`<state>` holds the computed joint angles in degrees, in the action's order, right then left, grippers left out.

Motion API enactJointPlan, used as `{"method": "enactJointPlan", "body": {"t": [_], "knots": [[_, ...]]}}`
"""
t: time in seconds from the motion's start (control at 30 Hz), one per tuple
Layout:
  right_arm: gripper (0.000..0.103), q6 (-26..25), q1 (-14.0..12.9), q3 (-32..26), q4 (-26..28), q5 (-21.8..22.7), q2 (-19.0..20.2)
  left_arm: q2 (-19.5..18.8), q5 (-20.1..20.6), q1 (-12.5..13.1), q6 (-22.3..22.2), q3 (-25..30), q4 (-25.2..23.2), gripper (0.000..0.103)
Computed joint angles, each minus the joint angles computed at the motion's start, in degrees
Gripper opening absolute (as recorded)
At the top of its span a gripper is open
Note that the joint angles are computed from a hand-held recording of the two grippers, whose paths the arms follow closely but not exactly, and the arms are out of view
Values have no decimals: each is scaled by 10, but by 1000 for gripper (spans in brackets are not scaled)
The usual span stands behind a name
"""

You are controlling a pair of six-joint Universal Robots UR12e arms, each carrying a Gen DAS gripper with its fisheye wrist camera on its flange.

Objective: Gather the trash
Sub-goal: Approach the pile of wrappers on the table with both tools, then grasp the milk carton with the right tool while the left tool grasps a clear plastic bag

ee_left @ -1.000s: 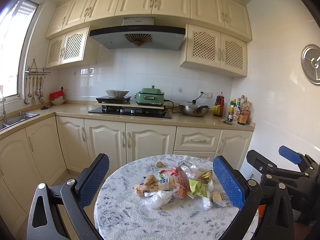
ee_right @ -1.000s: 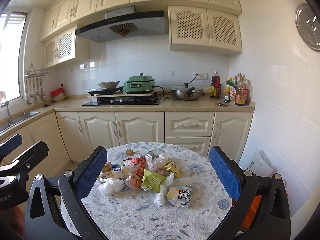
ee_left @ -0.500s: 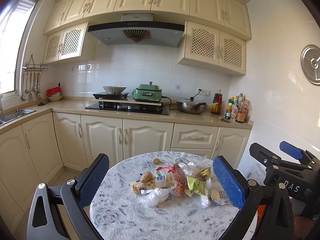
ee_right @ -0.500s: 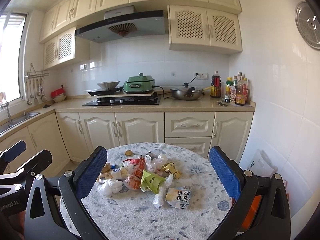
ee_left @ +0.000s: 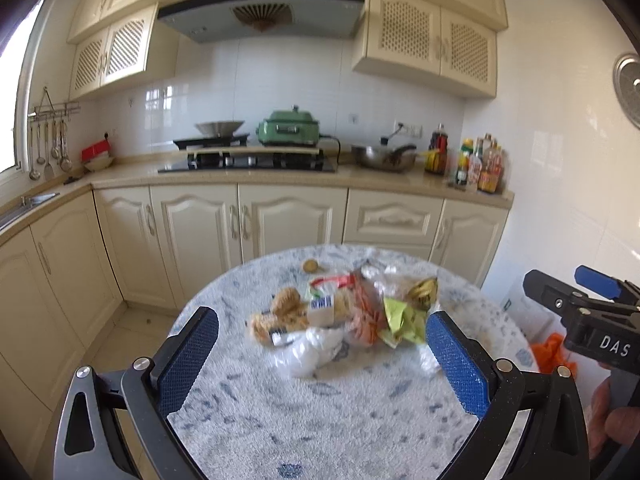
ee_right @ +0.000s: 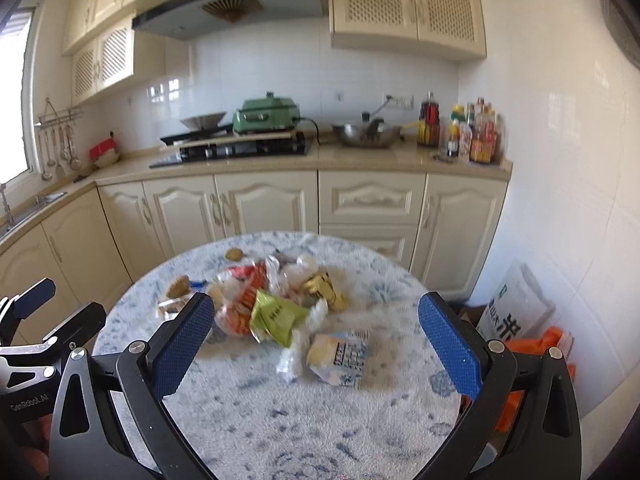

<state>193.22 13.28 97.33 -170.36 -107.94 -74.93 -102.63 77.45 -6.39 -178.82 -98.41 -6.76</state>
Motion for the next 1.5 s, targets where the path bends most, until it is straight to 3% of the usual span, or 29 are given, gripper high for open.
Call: {"method": "enactJointPlan", "body": {"t": [0.27, 0.47, 0.97, 1.07, 1.1, 1.13, 1.3, 1.5], "knots": [[102, 17, -16, -6, 61, 25, 16, -34, 24, -8, 9, 52, -94, 102], [92, 38, -27, -10, 108, 52, 29, -63, 41, -13, 20, 86, -139, 102], [90, 46, -43, -56, 214, 72, 79, -152, 52, -27, 16, 203, -241, 102], [74, 48, -47, -59, 217, 72, 88, -168, 28, -22, 5, 225, -268, 82], [73, 47, -46, -56, 208, 69, 88, -173, 17, -19, 1, 231, -278, 69], [62, 50, -48, -53, 202, 73, 86, -176, 3, -15, -6, 235, -287, 67], [61, 62, -58, -30, 170, 105, 73, -173, -26, -7, -8, 220, -258, 55], [61, 71, -67, -1, 136, 132, 54, -163, -37, -5, 2, 196, -238, 52]]}}
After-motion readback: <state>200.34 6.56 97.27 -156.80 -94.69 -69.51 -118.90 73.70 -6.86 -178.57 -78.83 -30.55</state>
